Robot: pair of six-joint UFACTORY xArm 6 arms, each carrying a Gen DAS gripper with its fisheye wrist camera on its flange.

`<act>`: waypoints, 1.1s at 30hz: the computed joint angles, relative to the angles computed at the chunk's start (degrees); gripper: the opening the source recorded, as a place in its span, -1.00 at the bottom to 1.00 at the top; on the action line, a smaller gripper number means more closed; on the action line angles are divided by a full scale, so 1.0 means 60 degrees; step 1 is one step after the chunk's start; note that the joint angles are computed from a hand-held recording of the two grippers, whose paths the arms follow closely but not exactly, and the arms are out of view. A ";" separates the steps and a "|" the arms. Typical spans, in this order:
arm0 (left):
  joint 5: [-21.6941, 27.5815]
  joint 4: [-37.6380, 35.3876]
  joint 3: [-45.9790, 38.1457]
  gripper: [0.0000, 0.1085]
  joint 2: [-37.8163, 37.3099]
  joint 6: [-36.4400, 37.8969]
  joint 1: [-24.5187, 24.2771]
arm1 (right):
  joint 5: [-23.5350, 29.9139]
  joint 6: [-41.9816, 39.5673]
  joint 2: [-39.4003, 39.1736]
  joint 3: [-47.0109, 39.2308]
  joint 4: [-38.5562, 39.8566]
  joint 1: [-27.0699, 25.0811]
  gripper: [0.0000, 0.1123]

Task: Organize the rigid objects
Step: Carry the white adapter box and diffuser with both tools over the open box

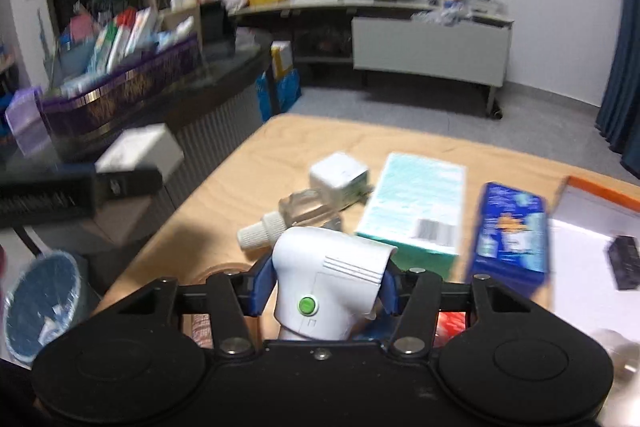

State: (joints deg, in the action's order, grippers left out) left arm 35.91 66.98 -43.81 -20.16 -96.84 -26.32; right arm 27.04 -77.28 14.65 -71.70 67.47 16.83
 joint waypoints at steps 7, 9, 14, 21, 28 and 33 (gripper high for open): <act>0.0633 0.0242 -0.0611 0.10 0.0328 -0.0835 -0.1287 | 0.1017 -0.1036 -0.1568 0.0961 0.1159 -0.1451 0.12; 0.0697 0.0291 -0.1013 0.10 0.0641 -0.1030 -0.1706 | 0.1011 -0.1173 -0.1904 0.1181 0.1260 -0.1932 0.12; 0.0326 0.0409 -0.2423 0.10 0.1950 -0.1279 -0.2552 | 0.0242 -0.2206 -0.2389 0.1658 0.1775 -0.2942 0.12; -0.0833 -0.0334 -0.4753 0.10 0.4113 0.0422 -0.2776 | -0.0163 -0.2407 -0.2025 0.1312 0.2205 -0.4344 0.12; -0.0313 -0.0774 -0.6474 0.10 0.5397 0.1549 -0.2621 | 0.0288 -0.2036 -0.1234 0.0560 0.2341 -0.4777 0.12; 0.0189 -0.1087 -0.7240 0.10 0.6006 0.1759 -0.2802 | 0.0851 -0.2025 -0.0751 -0.0030 0.2328 -0.4939 0.12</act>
State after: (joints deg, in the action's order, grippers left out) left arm 37.05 60.46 -87.25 15.88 -86.28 -43.13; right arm 32.14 -89.43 10.15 -71.89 81.43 -12.80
